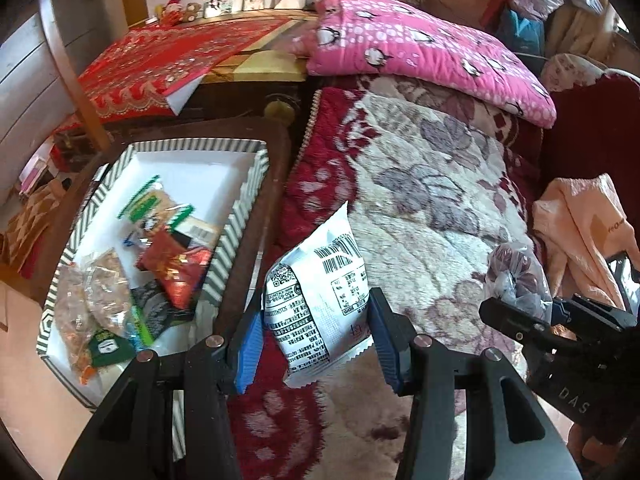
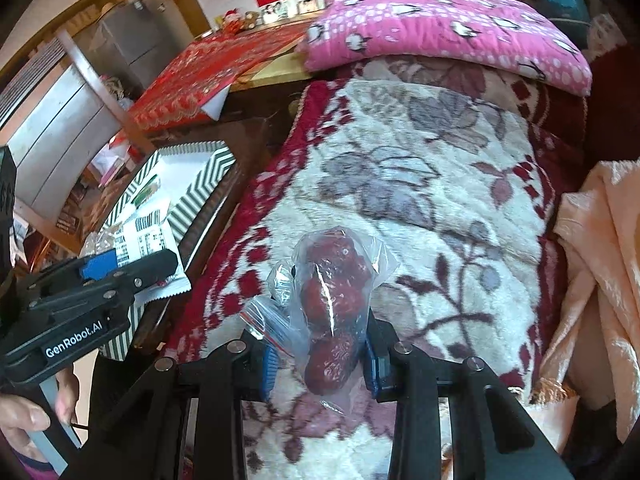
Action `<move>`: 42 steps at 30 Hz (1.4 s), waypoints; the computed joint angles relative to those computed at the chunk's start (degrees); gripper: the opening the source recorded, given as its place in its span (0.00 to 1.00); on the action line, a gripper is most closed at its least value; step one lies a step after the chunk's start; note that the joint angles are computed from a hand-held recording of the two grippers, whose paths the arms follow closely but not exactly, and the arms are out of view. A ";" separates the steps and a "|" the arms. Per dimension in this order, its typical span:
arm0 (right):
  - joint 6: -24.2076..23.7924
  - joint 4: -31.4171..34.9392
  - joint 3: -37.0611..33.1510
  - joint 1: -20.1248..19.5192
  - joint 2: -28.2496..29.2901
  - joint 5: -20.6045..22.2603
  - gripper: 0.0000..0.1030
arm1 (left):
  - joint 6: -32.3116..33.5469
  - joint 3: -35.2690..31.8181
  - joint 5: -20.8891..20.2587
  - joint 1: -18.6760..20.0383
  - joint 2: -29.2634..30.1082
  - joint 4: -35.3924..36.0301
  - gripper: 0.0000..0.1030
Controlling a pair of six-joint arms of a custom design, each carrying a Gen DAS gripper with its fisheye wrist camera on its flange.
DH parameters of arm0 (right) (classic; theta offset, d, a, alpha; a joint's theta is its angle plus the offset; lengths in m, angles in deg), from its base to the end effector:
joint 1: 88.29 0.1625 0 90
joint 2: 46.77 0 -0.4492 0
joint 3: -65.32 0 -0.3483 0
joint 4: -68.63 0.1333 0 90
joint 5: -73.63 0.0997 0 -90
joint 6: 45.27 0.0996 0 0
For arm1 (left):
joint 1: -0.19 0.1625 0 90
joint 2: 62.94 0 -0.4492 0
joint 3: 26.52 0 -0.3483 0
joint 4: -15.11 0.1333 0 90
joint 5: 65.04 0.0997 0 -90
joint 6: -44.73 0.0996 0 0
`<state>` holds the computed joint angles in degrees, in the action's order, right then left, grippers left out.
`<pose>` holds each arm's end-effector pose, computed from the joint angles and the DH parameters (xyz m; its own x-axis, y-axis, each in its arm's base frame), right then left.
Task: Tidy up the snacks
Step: 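Carry the white sachet and date bag over the white tray with both tools, then open both tools to drop the sachet and date bag into the tray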
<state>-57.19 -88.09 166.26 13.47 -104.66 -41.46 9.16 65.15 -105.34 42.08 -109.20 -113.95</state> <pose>0.2157 -0.5892 0.2626 -0.8629 -0.2027 0.4629 -0.3729 0.8736 -0.3126 -0.3420 -0.5878 0.1639 -0.7306 0.0514 -0.6809 0.3871 0.8526 -0.3510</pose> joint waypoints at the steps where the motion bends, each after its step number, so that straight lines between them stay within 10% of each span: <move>1: -0.12 0.29 -0.49 0.32 0.57 0.04 0.35 | -0.46 0.25 0.46 0.10 -0.47 0.30 0.47; 26: -7.09 9.15 -17.13 8.32 16.23 3.07 0.35 | -15.56 7.44 7.78 5.61 -14.65 9.68 0.47; 42: -7.52 20.47 -35.50 9.77 30.09 1.49 0.35 | -11.73 5.54 8.60 8.46 -12.99 7.27 0.45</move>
